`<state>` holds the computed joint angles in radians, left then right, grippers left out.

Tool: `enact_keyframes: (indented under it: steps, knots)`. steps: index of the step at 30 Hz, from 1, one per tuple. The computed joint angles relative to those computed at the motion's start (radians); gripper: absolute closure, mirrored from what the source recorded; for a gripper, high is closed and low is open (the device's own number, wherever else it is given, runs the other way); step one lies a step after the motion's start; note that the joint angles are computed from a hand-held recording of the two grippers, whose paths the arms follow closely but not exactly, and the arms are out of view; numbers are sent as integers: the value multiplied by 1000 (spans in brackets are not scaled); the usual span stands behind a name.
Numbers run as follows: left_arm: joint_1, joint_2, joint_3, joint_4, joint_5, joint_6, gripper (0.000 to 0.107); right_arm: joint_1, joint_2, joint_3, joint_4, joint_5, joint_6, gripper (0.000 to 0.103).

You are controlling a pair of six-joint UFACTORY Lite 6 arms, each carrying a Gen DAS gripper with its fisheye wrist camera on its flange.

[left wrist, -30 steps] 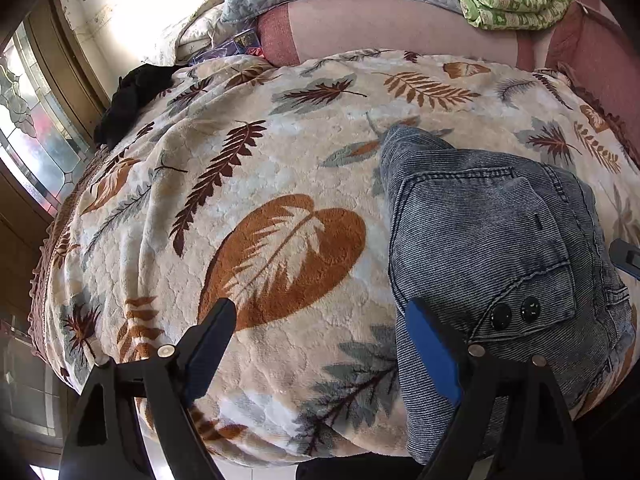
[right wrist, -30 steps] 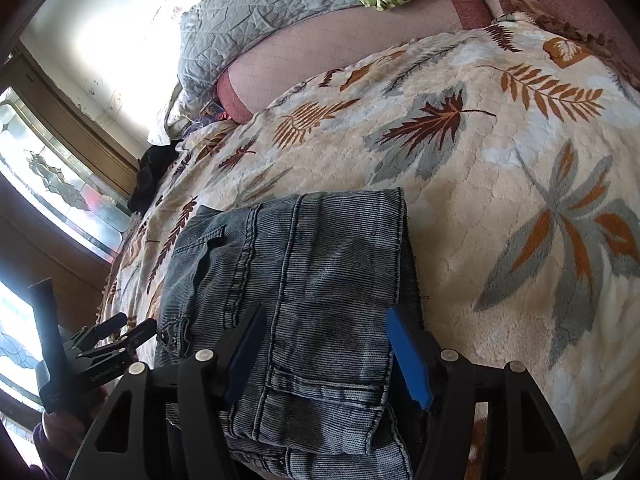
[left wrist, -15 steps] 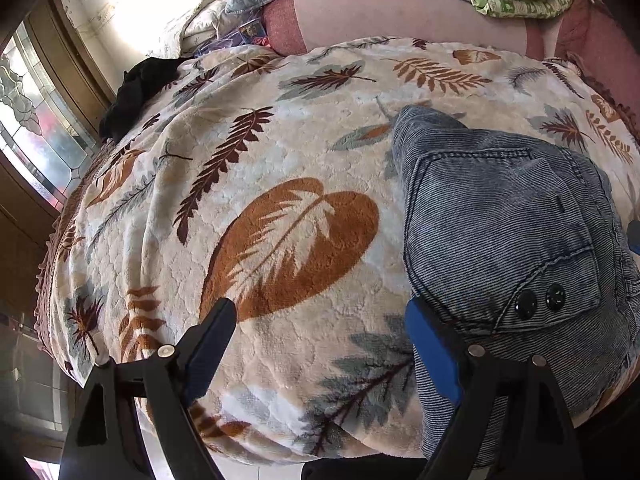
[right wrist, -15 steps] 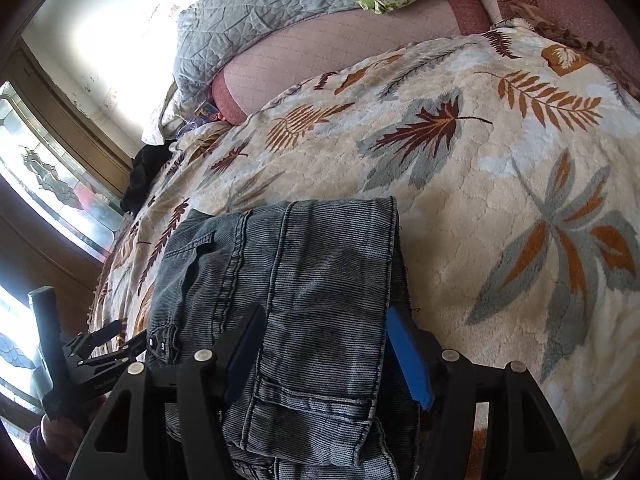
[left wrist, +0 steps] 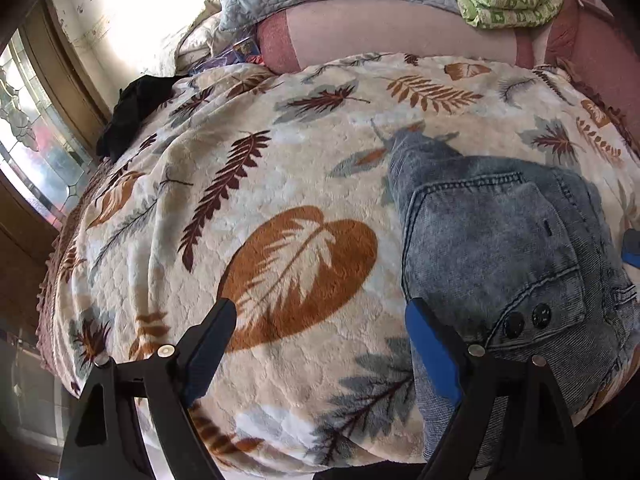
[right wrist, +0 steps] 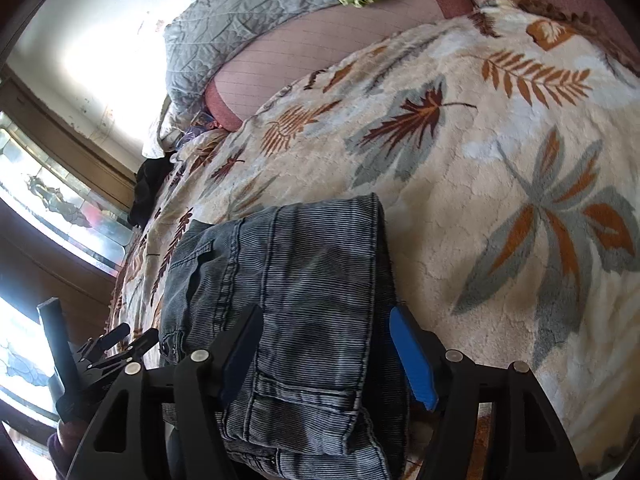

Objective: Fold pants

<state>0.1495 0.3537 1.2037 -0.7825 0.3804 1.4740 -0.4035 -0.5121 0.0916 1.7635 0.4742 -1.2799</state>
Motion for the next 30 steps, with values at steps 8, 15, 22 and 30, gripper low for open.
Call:
enact_keyframes:
  steps: [8, 15, 22, 30]
  knots:
    - [44, 203, 281, 49, 362, -7, 20, -91, 311, 140, 9, 120, -116, 33]
    - [52, 214, 290, 0, 483, 44, 20, -45, 354, 154, 81, 124, -165, 27]
    - [14, 275, 362, 48, 585, -39, 20, -87, 413, 162, 85, 224, -203, 23]
    - [-45, 312, 373, 80, 605, -91, 20, -43, 479, 192, 101, 278, -239, 20]
